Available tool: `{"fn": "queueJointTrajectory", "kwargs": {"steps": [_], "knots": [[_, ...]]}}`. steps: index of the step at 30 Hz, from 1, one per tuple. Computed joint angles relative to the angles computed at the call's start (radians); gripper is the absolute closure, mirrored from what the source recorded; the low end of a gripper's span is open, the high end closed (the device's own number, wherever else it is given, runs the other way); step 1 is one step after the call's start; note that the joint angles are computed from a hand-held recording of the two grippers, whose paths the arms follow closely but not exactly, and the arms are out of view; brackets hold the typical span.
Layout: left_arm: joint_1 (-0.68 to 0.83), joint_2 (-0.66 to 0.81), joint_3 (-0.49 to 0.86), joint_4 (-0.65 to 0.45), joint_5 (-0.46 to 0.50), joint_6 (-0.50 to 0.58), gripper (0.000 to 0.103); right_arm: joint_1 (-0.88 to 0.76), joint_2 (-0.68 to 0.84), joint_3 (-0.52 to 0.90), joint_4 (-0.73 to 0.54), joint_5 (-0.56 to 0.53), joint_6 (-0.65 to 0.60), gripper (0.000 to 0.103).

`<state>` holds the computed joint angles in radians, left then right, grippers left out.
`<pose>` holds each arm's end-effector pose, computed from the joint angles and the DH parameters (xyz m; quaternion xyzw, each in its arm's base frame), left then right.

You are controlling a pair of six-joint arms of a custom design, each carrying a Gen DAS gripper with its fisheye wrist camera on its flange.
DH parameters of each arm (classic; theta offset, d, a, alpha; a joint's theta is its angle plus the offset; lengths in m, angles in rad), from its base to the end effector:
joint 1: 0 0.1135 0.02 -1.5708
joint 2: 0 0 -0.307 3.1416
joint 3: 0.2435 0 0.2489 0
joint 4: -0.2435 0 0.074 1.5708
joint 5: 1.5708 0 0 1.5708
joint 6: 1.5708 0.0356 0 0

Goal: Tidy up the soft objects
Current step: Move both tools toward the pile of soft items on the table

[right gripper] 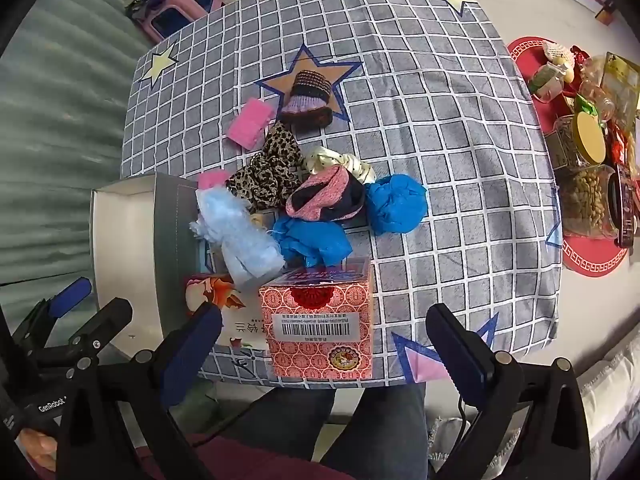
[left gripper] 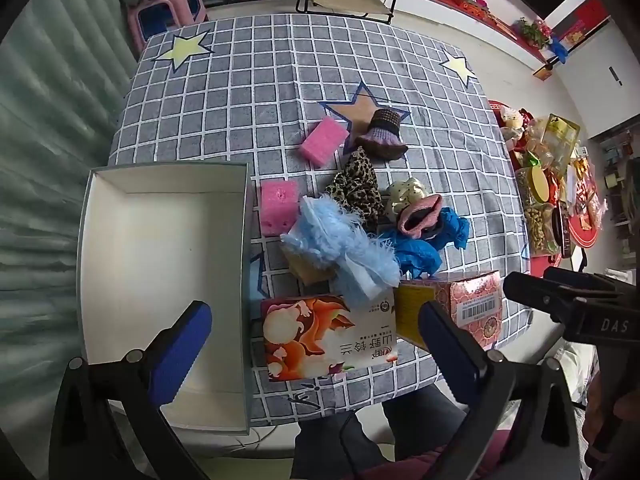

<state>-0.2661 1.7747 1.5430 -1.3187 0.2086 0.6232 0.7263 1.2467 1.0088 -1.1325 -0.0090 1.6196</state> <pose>0.3196 -0.0948 0.3083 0.4287 0.8973 -0.1007 0.0285 0.1440 0.1284 0.2985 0.4294 0.8976 0.0940 0.0346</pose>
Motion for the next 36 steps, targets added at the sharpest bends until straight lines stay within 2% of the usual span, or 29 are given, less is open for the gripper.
{"fn": "queueJointTrajectory", "kwargs": {"steps": [22, 29, 33, 36], "knots": [[0.000, 0.018, 0.017, 0.022, 0.002, -0.011, 0.000, -0.009, 0.021, 0.009, 0.007, 0.010, 0.000, 0.000], [-0.044, 0.057, 0.047, 0.085, -0.001, -0.018, 0.000, -0.102, -0.017, -0.007, -0.013, -0.049, -0.048, 0.000], [-0.084, 0.094, 0.077, 0.086, -0.046, -0.044, 0.000, -0.206, -0.077, -0.073, 0.023, -0.134, -0.095, 0.000], [-0.113, 0.124, 0.102, 0.076, -0.081, -0.069, 0.000, -0.231, -0.093, -0.098, -0.006, -0.133, -0.092, 0.000]]}}
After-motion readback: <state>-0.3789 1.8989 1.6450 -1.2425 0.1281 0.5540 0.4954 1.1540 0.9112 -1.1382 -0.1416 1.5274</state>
